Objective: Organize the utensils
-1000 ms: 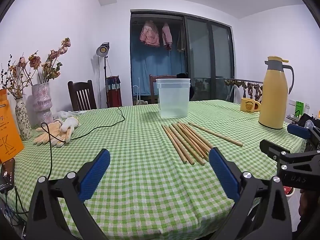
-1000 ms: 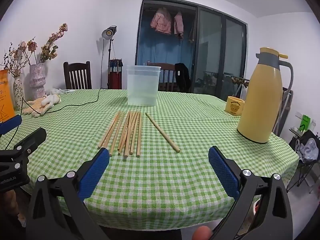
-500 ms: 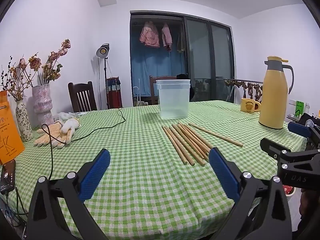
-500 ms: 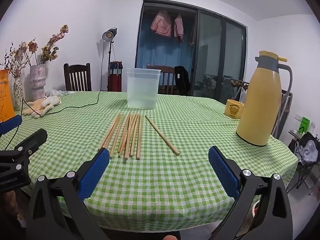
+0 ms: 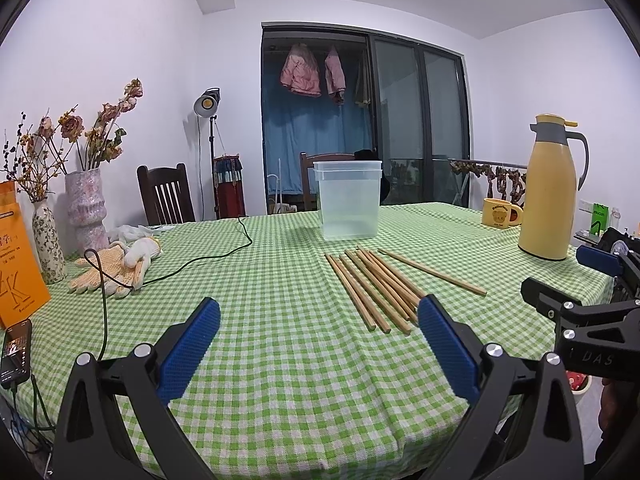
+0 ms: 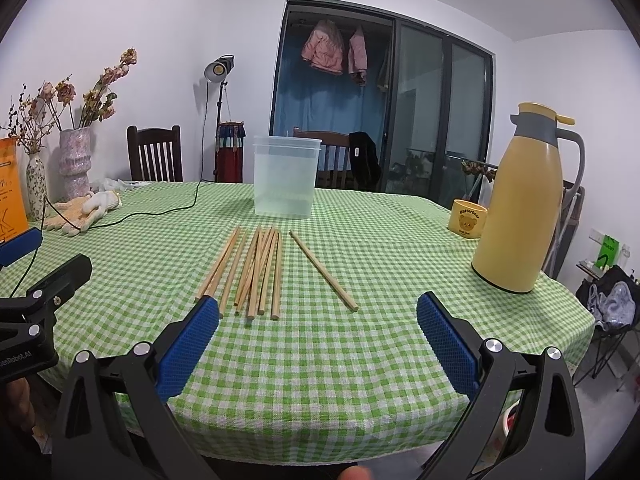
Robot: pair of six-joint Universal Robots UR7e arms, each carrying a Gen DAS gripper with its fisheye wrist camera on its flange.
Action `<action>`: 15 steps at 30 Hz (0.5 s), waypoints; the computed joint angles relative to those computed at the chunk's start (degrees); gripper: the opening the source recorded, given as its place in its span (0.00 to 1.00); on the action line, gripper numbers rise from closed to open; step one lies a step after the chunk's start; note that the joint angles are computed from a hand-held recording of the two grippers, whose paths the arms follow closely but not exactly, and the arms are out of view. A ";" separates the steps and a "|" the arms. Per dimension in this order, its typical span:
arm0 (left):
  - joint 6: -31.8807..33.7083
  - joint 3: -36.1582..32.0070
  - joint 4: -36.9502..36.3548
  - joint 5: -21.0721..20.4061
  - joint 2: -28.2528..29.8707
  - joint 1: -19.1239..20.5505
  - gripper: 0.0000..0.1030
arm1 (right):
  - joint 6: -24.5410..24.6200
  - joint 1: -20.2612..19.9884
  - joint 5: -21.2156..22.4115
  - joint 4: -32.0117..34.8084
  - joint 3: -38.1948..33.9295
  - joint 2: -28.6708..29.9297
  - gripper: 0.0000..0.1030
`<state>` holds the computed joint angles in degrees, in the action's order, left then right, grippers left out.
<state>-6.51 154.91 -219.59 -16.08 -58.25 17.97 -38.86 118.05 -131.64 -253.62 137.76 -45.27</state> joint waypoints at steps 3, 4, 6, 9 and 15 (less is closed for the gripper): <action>0.62 -0.10 -0.45 0.38 0.30 -0.41 0.93 | 0.62 -0.18 0.13 0.94 0.06 -0.40 0.92; 1.04 -0.16 -0.98 0.58 0.55 -0.55 0.93 | 0.76 -0.15 0.26 0.79 0.08 -0.41 0.92; 1.71 -0.25 -1.81 0.87 0.77 -0.68 0.93 | 0.74 -0.05 0.28 0.41 -0.04 -0.34 0.92; 0.40 -0.14 -0.55 0.94 0.29 -0.59 0.93 | 0.50 0.05 0.18 0.30 -0.16 -0.24 0.92; 1.00 0.00 -1.82 1.00 0.33 -0.56 0.93 | -0.14 0.14 0.32 0.14 -0.15 -0.55 0.92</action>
<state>-5.51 154.90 -221.41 -15.09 -57.92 17.41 -39.00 118.19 -131.32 -253.48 137.61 -45.82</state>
